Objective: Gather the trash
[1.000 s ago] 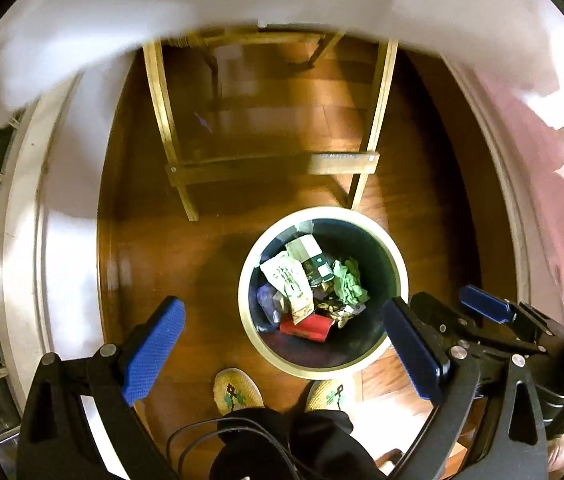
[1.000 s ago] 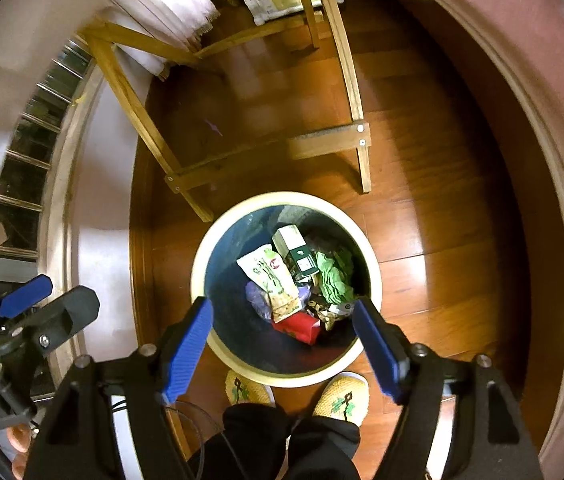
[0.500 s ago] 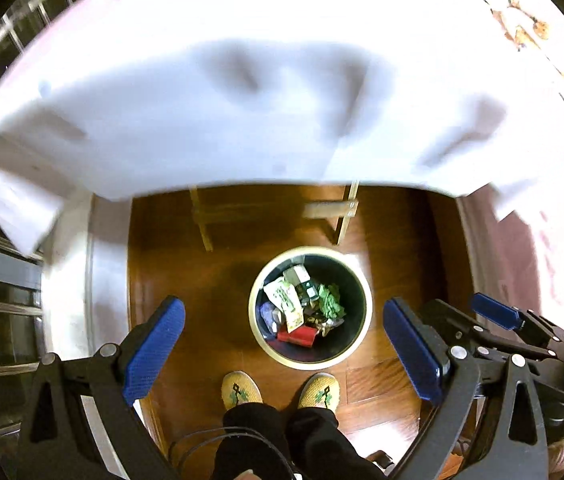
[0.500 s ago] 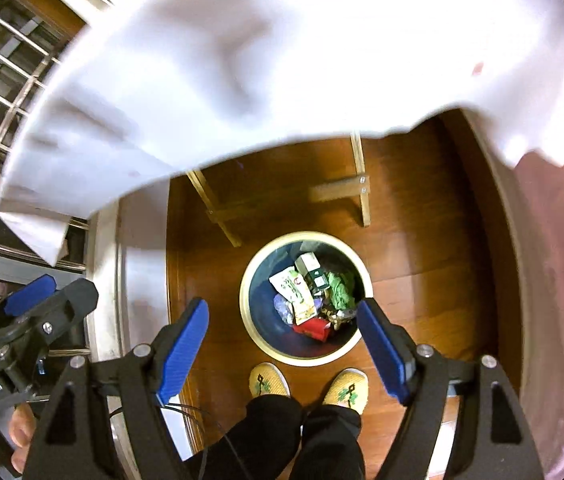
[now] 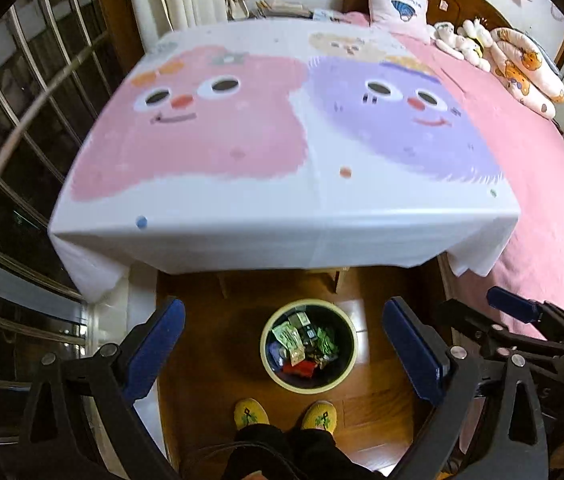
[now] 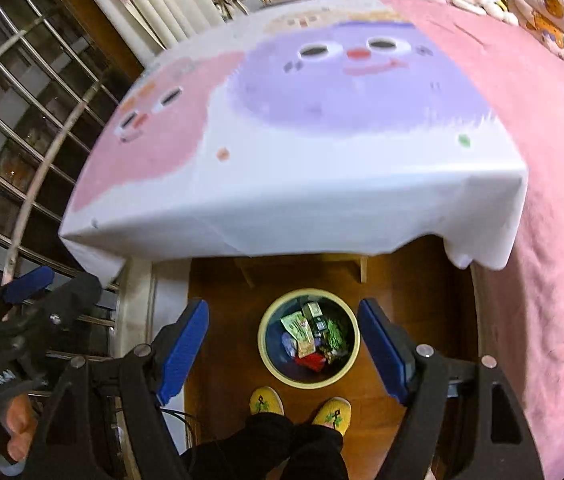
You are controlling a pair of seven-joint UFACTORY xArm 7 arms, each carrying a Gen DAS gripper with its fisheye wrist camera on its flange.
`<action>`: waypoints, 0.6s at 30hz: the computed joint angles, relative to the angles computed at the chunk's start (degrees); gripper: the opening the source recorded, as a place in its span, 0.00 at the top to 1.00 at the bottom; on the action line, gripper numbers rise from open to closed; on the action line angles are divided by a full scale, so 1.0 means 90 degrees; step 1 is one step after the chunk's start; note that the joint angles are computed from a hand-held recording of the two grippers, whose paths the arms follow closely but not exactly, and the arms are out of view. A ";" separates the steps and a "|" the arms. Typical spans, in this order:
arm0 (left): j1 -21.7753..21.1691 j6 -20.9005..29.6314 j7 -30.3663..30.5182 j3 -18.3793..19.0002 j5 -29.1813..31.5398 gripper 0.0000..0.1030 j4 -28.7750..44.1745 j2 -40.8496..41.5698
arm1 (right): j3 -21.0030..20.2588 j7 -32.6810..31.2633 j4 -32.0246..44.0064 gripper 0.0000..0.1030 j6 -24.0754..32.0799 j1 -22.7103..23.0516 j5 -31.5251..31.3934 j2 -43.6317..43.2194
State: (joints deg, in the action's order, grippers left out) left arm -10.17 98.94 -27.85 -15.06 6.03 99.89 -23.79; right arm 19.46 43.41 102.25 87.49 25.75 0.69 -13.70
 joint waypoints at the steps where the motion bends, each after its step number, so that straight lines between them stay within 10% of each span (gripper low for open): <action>1: 0.0018 0.0081 -0.0032 -0.0063 0.0062 0.04 0.0177 0.0078 | 0.0031 -0.0003 0.0265 0.25 0.0078 -0.0004 -0.0061 0.0116; 18: -0.0038 0.0393 -0.0405 -0.0413 0.0638 0.04 0.1329 0.0606 | 0.0112 0.0109 0.2368 0.25 0.0831 0.0650 -0.1445 0.1077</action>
